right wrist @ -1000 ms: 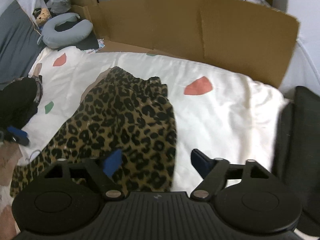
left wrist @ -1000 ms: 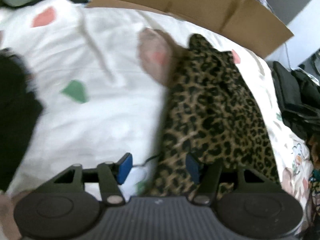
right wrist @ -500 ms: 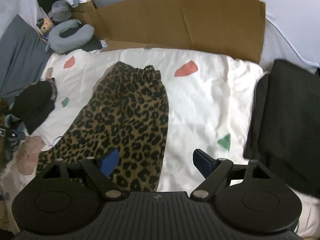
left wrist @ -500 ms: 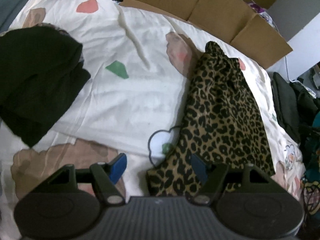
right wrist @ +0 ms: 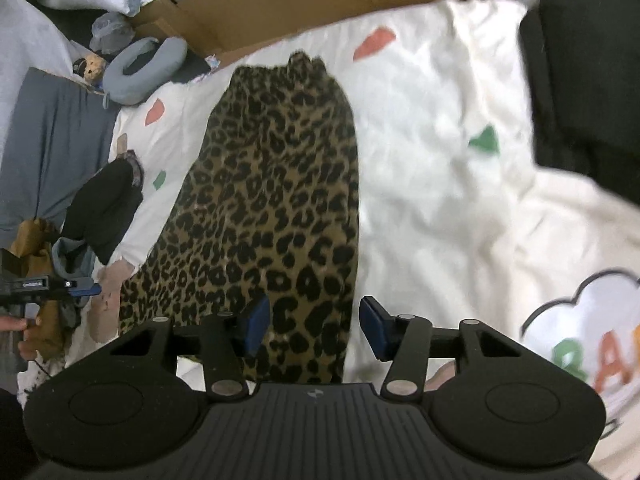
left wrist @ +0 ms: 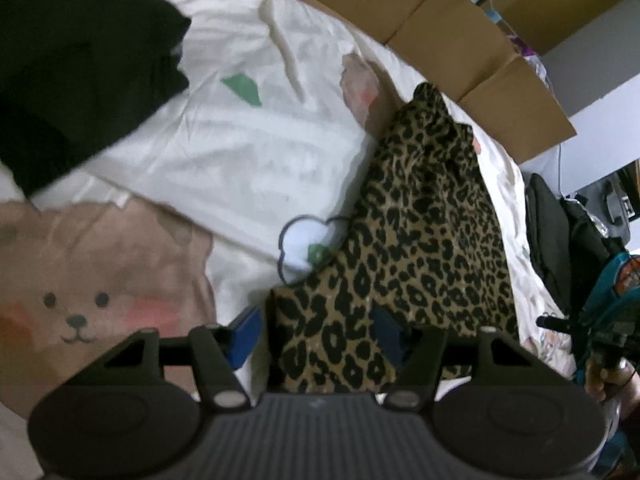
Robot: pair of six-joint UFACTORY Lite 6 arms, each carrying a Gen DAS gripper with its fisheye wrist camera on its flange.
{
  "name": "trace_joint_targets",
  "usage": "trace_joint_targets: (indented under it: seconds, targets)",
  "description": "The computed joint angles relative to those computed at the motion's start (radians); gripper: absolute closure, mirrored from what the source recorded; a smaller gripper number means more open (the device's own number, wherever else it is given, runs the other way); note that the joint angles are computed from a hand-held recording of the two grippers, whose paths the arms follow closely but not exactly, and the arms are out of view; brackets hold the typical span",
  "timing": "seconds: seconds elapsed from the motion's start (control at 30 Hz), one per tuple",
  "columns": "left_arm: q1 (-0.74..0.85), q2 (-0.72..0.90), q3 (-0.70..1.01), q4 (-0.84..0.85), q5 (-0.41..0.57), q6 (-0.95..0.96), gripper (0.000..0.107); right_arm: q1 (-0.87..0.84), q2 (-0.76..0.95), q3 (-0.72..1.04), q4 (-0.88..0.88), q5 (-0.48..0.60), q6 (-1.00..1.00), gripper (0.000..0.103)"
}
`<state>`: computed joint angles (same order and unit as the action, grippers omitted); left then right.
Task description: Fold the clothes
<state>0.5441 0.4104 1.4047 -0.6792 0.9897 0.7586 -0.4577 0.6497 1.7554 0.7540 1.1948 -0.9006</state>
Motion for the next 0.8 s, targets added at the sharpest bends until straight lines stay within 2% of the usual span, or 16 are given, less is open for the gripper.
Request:
trace_joint_targets:
  seconds: [0.03,0.1,0.3,0.47,0.57,0.6,0.7,0.8]
  targets:
    - [0.0,-0.003,-0.025,-0.006,-0.012,0.009,0.042,0.002,0.0,-0.024,0.005,-0.012,-0.006,0.049]
    - [0.001,-0.001,-0.063,-0.017,-0.028,0.025,0.049,0.005,0.004,-0.067,0.013,-0.036,-0.016,0.049]
    - [-0.005,0.02,-0.12,-0.02,-0.045,0.04,0.05,0.007,0.013,-0.171,0.071,-0.081,-0.039,0.051]
    - [0.004,0.026,-0.163,-0.062,-0.053,0.089,0.05,-0.013,0.074,-0.17,0.121,-0.07,-0.015,0.052]
    - [0.022,0.027,-0.179,-0.095,-0.044,0.117,0.049,-0.029,0.128,-0.121,0.144,-0.033,0.032,0.057]
    - [0.023,0.027,-0.181,-0.088,-0.04,0.118,0.049,-0.031,0.141,-0.106,0.146,-0.019,0.044,0.064]
    - [0.026,0.032,-0.178,-0.085,-0.035,0.127,0.049,-0.023,0.157,-0.067,0.128,0.031,0.063,0.076]
    - [0.036,0.039,-0.178,-0.108,-0.031,0.118,0.049,-0.026,0.159,-0.044,0.126,0.076,0.078,0.076]
